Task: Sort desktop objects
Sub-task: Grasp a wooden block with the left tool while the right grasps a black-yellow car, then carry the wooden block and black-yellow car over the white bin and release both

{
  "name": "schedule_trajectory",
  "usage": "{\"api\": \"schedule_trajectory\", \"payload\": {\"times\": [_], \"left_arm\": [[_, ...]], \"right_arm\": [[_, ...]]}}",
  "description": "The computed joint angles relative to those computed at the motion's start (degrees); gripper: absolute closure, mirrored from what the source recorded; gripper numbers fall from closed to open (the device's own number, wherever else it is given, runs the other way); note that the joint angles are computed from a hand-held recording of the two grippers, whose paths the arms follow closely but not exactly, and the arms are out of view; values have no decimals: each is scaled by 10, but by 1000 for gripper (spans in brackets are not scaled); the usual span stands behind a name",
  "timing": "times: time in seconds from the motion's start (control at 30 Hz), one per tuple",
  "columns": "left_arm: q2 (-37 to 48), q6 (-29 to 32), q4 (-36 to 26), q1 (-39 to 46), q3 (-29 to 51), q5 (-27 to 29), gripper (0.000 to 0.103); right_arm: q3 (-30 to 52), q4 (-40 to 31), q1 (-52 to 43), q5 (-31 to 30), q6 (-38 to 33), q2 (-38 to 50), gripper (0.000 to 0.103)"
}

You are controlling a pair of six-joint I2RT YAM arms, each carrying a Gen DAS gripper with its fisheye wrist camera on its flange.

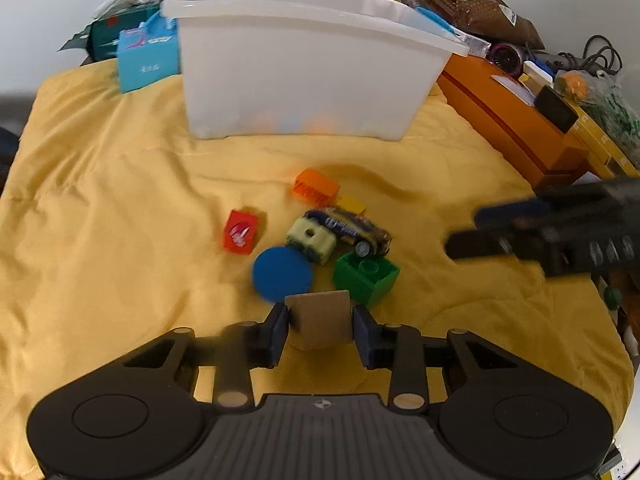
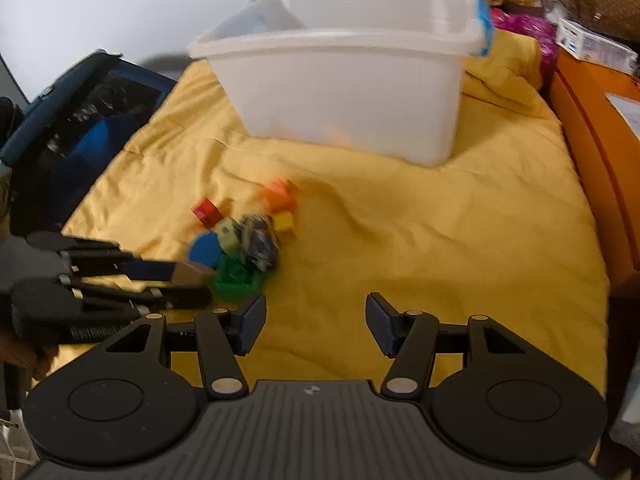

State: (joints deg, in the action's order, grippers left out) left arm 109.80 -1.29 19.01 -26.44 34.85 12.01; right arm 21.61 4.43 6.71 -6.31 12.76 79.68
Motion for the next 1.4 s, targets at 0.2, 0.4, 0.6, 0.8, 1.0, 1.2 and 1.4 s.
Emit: {"api": "schedule_trajectory", "payload": {"times": [0.2, 0.4, 0.6, 0.8, 1.0, 1.2, 1.4], "left_arm": [[-45, 7, 0, 48, -44, 19, 71], [-71, 6, -2, 72, -61, 26, 71], [-77, 9, 11, 77, -67, 30, 71], [-87, 24, 8, 78, -68, 29, 71], [-134, 27, -13, 74, -56, 23, 71], [-200, 11, -76, 71, 5, 30, 71], [-194, 13, -162, 61, 127, 23, 71]], "right_arm": [[50, 89, 34, -6, 21, 111, 45], [129, 81, 68, 24, 11, 223, 60], [128, 90, 72, 16, -7, 217, 69], [61, 85, 52, 9, -2, 115, 69], [10, 59, 25, 11, 5, 10, 69], [18, 4, -11, -6, -9, -85, 69], [104, -65, -60, -29, -32, -105, 69]]}}
